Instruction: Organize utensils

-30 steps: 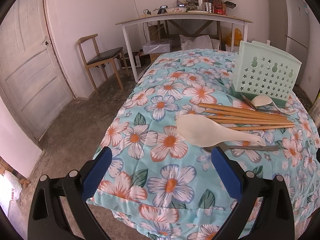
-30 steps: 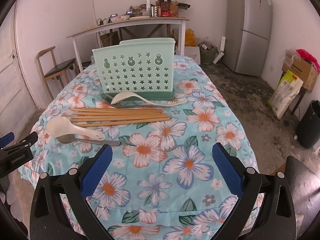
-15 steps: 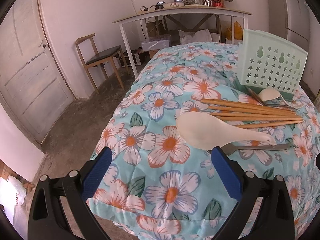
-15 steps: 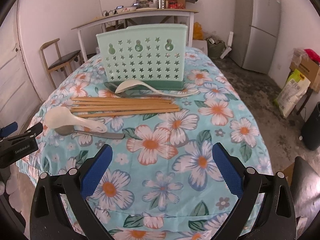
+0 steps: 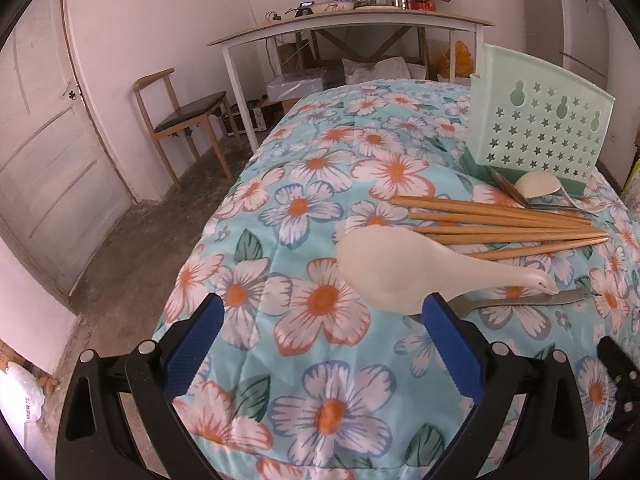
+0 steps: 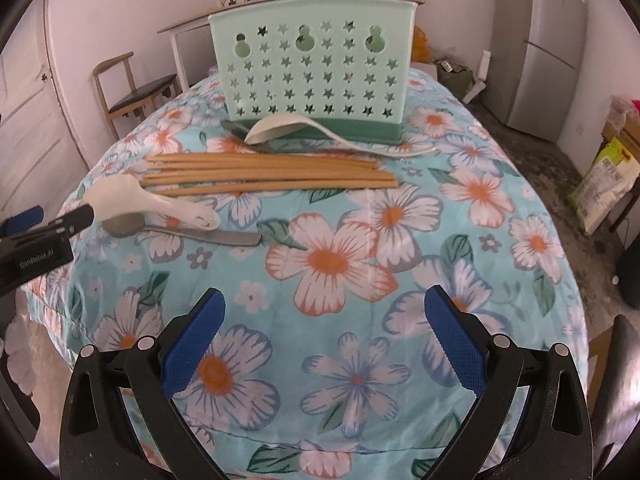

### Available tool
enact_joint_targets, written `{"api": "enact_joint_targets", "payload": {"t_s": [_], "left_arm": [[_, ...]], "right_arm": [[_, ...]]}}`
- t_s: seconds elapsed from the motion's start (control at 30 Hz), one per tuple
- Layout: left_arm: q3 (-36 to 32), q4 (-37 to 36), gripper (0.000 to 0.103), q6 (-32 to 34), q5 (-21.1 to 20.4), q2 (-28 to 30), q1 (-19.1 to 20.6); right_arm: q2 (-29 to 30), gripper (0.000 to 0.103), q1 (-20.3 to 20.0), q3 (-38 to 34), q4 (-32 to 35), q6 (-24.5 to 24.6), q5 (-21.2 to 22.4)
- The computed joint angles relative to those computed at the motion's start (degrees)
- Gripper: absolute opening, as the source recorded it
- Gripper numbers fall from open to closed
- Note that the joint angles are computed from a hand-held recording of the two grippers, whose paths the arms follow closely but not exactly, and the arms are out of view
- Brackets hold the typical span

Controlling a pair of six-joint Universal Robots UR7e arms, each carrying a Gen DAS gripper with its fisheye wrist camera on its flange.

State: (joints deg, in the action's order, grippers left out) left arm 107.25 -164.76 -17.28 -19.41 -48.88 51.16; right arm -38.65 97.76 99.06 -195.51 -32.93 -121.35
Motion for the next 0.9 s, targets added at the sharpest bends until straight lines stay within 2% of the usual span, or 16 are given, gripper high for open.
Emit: {"api": "enact_joint_targets", "payload": {"t_s": [0.17,0.3,0.47,0.73,0.9], "left_arm": [[-0.1,-8.4,0.097,6.7,-1.6,1.1,0.2],[-0.3,-12.7,0.093,9.7,-5.2,1.1,0.9],[-0.7,-12.7,0.083,7.9,-11.5,-0.3,2.6],[-1.8,-10.4,0.053,1.1,-21.6,-2.6,6.3],[-1.9,-9.1,0.041,-2.7,-26.2,-3.7,8.2]], "right_arm": [[0.6,0.095,-0.5,-0.1,-0.4,-0.6,0.7],[1.1,0.095,-0.9,-0.2,-1.5,-1.2,1.6],[1.5,0.095,-1.4,0.3,-3.9,-2.2,3.2],[1.7,0.095,-1.7,0.8,-6.0,-3.3,4.1],[1.7,0.095,-1.7,1.0,-6.4,-3.4,4.2]]}}
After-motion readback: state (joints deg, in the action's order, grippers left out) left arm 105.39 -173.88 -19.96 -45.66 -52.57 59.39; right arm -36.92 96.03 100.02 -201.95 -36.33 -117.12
